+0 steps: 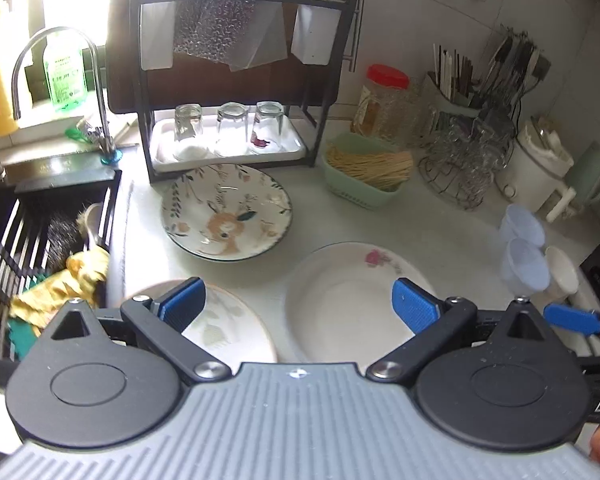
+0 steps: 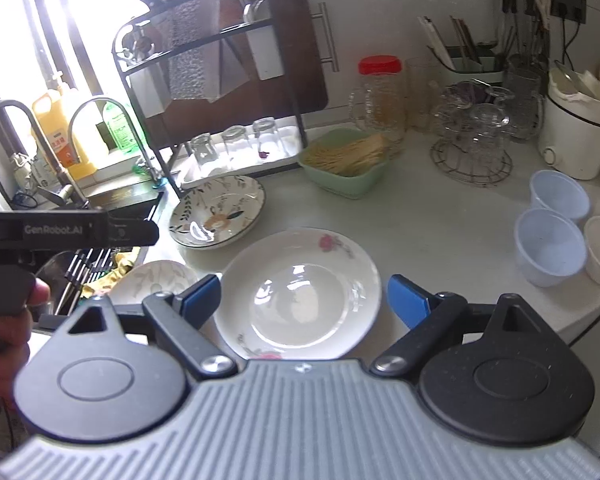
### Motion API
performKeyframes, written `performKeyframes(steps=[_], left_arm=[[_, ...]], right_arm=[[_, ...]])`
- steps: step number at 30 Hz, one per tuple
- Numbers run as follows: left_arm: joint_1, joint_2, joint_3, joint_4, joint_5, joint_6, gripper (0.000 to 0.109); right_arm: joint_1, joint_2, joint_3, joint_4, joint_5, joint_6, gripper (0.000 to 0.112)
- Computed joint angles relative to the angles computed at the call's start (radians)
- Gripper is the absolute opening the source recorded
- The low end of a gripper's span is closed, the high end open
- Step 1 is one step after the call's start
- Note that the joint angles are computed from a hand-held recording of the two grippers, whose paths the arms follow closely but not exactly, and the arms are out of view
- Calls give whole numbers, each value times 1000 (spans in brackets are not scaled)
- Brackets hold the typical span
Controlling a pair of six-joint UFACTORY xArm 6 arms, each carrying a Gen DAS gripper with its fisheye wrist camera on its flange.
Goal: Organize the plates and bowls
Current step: 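Move both grippers toward the rim of the leaf-pattern plate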
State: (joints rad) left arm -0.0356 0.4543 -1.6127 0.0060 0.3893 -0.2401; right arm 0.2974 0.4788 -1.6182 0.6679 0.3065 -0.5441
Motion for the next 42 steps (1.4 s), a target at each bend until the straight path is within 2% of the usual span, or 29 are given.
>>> performKeyframes(steps=[5,7,9,12,16,20,24,26,29,35,38,42], left_arm=[[54,29,-29,-133,24,168,101],[73,44,-46,-181,45,226,101],[91,61,-68,-175,79,242,101],[117,74,-75,-181,91,265,101],[156,83,-70,-207,120,282,101],[189,87,-65,-211,143,276,100],[213,90,-51,-269,139,316,99],[221,95,-44,-275,137,316,95],[234,99,-35,-325,155,328,85],[257,121,-41,-369,211,352,62],[266,141,-58,-380,247,362,60],[276,174,-86,-377,267,375,51]], right_arm=[[45,52,-56,-56,-17,60,92],[58,77,-83,-128,-14,133,92],[70,93,-93,-209,-29,208,92],[88,117,-118,-225,-20,235,92],[104,149,-164,-221,41,257,92],[111,185,-229,-145,138,206,92],[117,223,-294,-99,217,163,91],[114,249,-340,-101,275,173,81],[97,299,-431,-74,382,208,74],[86,324,-473,-88,466,268,49],[86,336,-488,-111,509,299,48],[82,378,-544,-106,565,348,45]])
